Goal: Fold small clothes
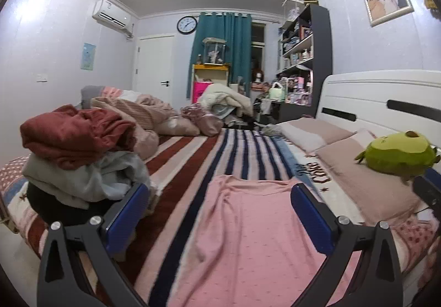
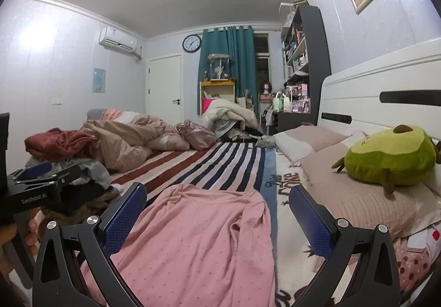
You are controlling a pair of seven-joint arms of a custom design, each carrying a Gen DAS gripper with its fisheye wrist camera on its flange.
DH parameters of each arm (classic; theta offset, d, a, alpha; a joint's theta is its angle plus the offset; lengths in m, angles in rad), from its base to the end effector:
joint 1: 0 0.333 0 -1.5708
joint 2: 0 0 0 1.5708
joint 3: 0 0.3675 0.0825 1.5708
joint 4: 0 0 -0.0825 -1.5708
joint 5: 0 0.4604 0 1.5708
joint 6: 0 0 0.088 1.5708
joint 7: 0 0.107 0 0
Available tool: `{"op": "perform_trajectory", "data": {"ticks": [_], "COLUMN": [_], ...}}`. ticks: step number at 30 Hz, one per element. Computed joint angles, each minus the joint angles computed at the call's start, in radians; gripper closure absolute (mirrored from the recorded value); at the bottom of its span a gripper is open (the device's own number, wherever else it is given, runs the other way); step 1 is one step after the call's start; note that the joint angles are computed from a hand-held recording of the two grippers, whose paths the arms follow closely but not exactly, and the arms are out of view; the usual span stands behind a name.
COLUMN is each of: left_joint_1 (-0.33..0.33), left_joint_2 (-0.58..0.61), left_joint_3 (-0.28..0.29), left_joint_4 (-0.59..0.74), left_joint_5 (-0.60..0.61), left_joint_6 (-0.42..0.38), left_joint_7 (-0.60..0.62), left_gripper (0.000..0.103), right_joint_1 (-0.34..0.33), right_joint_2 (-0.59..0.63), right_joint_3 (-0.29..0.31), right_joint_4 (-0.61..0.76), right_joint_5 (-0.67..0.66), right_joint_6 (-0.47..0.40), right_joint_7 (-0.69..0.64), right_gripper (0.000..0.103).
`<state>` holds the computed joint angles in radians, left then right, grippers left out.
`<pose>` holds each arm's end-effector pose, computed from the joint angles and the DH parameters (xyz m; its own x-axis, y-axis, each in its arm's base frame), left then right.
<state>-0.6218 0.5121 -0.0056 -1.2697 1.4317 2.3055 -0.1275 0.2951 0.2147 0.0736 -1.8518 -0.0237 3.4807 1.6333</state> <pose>0.7030 -0.4833 0.5657 0.2442 -0.9678 0.0609 -0.2216 -0.1168 -0.9681 0.6748 0.2580 0.5987 0.3597 -0.9314 -0.0565 -0.1653 -0.0040 -0.9862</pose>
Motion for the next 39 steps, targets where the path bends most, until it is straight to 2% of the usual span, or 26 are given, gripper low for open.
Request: {"op": "perform_trajectory", "data": {"ticks": [2,4,6,10,12,13,15,17,18,20,22,24,26,27,30,34,37,39], "left_joint_1": [0.006,0.023,0.051,0.118,0.149,0.162,0.189,0.212,0.210,0.222,0.222,0.209,0.197,0.196,0.168,0.106,0.066,0.047], "left_joint_2": [-0.003,-0.012,-0.022,-0.040,-0.024,-0.012,0.011,0.042,0.055,0.097,0.130,0.160,0.175,0.182,0.182,0.153,0.149,0.160], "left_joint_3": [0.002,0.000,-0.008,-0.018,-0.029,-0.034,-0.045,-0.058,-0.057,-0.073,-0.075,-0.063,-0.046,-0.044,-0.015,0.072,0.108,0.120], "left_joint_4": [-0.015,-0.042,-0.073,-0.150,-0.161,-0.160,-0.164,-0.162,-0.157,-0.124,-0.098,-0.068,-0.054,-0.045,-0.032,-0.032,0.025,0.082], "left_joint_5": [-0.001,-0.002,-0.029,-0.081,-0.158,-0.201,-0.299,-0.384,-0.412,-0.496,-0.555,-0.603,-0.634,-0.652,-0.683,-0.646,-0.568,-0.522], "left_joint_6": [0.000,0.031,0.069,0.196,0.227,0.244,0.297,0.359,0.359,0.352,0.342,0.307,0.325,0.335,0.318,0.337,0.314,0.285], "left_joint_7": [0.013,0.021,0.025,-0.001,0.052,0.084,0.137,0.190,0.214,0.296,0.350,0.378,0.387,0.410,0.462,0.405,0.407,0.417], "left_gripper": [0.001,0.001,0.001,0.001,0.004,0.011,0.023,0.031,0.037,0.048,0.067,0.081,0.091,0.098,0.099,0.100,0.100,0.100], "right_joint_1": [-0.023,0.015,0.017,0.113,0.076,0.048,-0.080,-0.152,-0.179,-0.194,-0.209,-0.222,-0.256,-0.257,-0.252,-0.265,-0.324,-0.392], "right_joint_2": [0.009,0.018,0.028,0.045,0.057,0.062,0.078,0.094,0.104,0.119,0.132,0.141,0.148,0.148,0.153,0.157,0.162,0.165], "right_joint_3": [0.019,-0.016,-0.017,-0.101,-0.060,-0.029,0.109,0.190,0.222,0.241,0.262,0.279,0.319,0.320,0.316,0.327,0.392,0.462], "right_joint_4": [0.005,0.015,0.024,0.032,0.043,0.047,0.064,0.077,0.084,0.096,0.107,0.112,0.113,0.113,0.118,0.117,0.110,0.098], "right_joint_5": [-0.035,-0.003,-0.012,0.064,0.053,0.044,-0.001,-0.019,-0.023,-0.022,-0.012,0.004,0.029,0.043,0.082,0.125,0.150,0.169], "right_joint_6": [-0.010,-0.028,-0.048,-0.085,-0.118,-0.132,-0.173,-0.194,-0.205,-0.224,-0.239,-0.259,-0.276,-0.281,-0.286,-0.280,-0.274,-0.264], "right_joint_7": [0.022,-0.021,-0.045,-0.147,-0.142,-0.132,-0.099,-0.091,-0.092,-0.100,-0.114,-0.129,-0.160,-0.170,-0.195,-0.217,-0.246,-0.269], "right_gripper": [0.000,0.000,0.000,0.000,0.000,0.000,0.000,0.000,0.000,0.000,0.000,0.000,0.000,0.000,0.000,0.000,0.000,0.000]}}
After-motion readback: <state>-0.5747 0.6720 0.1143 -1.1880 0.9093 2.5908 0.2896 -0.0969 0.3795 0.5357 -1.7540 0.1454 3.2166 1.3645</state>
